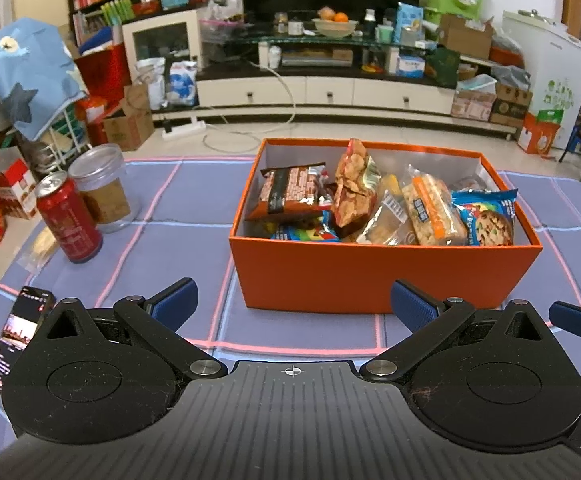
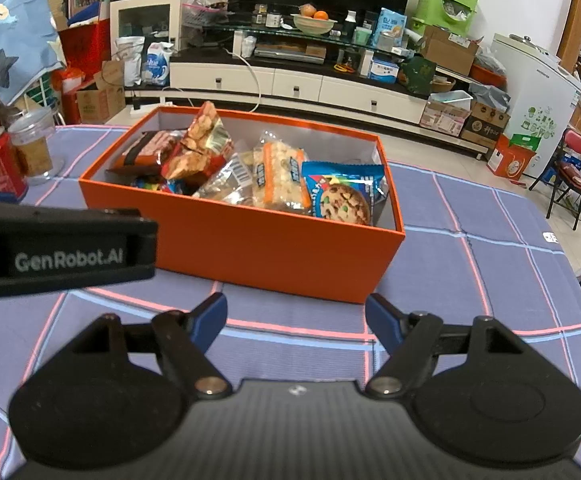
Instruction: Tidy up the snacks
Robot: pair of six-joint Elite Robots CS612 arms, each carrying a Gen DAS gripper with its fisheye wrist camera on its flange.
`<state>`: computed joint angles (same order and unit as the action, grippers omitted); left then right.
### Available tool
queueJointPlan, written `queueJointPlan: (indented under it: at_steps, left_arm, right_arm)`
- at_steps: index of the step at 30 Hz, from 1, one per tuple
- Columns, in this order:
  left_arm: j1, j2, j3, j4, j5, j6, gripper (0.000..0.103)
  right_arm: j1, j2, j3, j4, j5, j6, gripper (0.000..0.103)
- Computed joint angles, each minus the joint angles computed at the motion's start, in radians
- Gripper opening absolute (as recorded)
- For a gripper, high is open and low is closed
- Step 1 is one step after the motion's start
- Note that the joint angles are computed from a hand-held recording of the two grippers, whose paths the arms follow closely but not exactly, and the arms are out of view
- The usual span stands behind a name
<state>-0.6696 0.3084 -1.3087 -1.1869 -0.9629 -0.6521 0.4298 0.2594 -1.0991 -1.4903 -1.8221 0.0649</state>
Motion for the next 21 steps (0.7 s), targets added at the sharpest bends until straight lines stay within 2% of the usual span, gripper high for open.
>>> queueJointPlan:
  at_steps: [21]
  left_arm:
    - [0.0, -0.001, 0.002, 0.012, -0.004, 0.01, 0.083]
  right_arm:
    - [0.0, -0.001, 0.001, 0.0, 0.001, 0.002, 0.077]
